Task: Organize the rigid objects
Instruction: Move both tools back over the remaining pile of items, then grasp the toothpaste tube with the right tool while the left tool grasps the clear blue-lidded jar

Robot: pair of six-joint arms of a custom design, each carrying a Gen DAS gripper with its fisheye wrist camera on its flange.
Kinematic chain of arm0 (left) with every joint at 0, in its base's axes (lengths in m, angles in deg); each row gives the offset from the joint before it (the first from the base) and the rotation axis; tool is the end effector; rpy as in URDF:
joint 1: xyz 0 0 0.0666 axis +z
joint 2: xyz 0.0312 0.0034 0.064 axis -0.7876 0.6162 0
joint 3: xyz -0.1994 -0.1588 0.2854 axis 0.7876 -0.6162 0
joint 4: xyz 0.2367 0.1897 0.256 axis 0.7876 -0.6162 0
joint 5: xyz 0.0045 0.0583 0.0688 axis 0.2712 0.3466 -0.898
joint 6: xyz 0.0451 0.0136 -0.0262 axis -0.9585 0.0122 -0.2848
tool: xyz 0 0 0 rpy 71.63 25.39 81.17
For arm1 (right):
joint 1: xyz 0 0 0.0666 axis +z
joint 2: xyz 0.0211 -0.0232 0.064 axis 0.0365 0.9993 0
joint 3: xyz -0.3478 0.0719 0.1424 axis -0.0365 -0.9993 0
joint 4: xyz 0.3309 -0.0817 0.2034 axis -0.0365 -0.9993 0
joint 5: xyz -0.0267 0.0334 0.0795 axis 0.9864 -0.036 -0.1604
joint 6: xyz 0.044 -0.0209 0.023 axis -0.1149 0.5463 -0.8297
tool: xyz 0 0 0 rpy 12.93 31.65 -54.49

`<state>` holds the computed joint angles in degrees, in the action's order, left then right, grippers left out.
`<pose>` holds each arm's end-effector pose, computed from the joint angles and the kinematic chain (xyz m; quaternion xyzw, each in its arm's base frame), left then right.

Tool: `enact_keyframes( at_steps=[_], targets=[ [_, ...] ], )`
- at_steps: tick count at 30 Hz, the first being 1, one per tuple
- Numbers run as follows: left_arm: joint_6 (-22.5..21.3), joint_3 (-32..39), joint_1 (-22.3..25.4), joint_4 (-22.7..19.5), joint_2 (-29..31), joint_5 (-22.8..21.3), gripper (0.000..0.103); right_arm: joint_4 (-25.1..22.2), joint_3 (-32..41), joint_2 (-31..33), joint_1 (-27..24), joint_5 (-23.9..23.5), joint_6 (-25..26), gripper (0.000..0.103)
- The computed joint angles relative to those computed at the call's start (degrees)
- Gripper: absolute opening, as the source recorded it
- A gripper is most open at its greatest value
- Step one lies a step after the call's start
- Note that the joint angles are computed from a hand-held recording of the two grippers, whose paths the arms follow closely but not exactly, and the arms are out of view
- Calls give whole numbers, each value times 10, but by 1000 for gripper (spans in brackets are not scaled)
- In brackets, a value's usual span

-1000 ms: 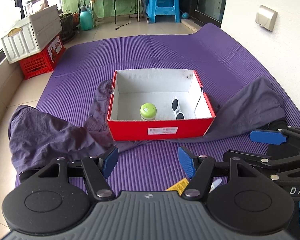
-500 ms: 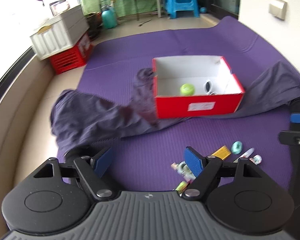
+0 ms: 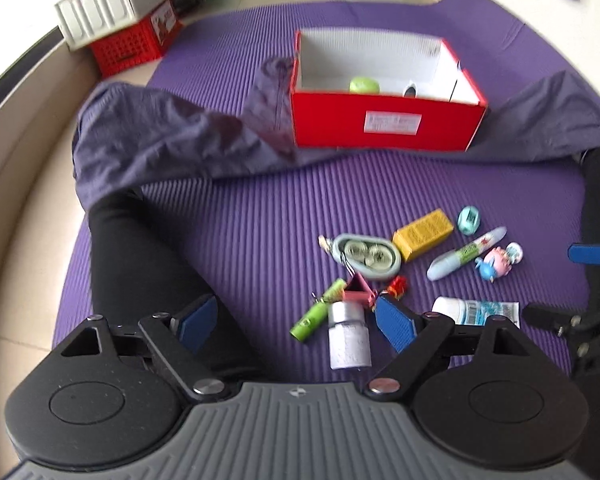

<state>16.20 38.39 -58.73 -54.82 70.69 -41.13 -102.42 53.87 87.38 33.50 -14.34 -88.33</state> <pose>0.6433 -0.0821 0.4220 0.2962 0.9191 -0.0278 0.2583 0.5182 0.3027 0.3838 0.0773 0.9398 0.0337 0.3311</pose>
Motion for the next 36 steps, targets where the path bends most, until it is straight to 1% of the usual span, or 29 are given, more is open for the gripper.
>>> enact_keyframes(
  at_steps=[2,6,9,13,16,20,23,24,25,26,28,30,31,32,35,36],
  targets=[
    [13,-19,-15,6,-2,-36,87,-5,-2,6,1,-6,1,101],
    [37,-57,-41,31,-6,-84,87,-15,-3,18,2,-15,8,100],
    [67,-78,-57,51,-4,-119,87,-20,-2,27,3,-22,24,99],
    [99,-81,-75,46,19,-160,87,-23,-2,35,1,-33,45,96],
    [121,-69,-81,33,42,-176,87,-25,1,43,-3,-43,57,94],
    [139,-48,-81,15,69,-179,86,-27,4,53,-11,-64,62,90],
    [147,-37,-80,2,82,-171,85,-31,10,63,-14,-71,73,85],
    [149,-36,-79,1,86,-168,82,-31,11,66,-15,-74,78,84],
    [151,-32,-78,-3,90,-165,75,-31,12,69,-15,-76,82,83],
    [154,-25,-77,-12,95,-159,71,-32,13,72,-16,-79,85,81],
    [160,-18,-75,-23,102,-150,69,-34,17,77,-18,-83,91,78],
    [161,-20,-74,-21,102,-143,68,-38,21,83,-18,-85,98,75],
    [160,-17,-73,-22,104,-137,63,-41,24,86,-18,-85,100,73],
    [161,-14,-72,-25,105,-130,61,-43,26,89,-18,-85,103,69],
    [165,-13,-70,-25,106,-130,56,-46,28,94,-17,-74,110,62],
    [167,-13,-69,-25,105,-127,55,-46,29,94,-16,-69,112,56]
  ],
)
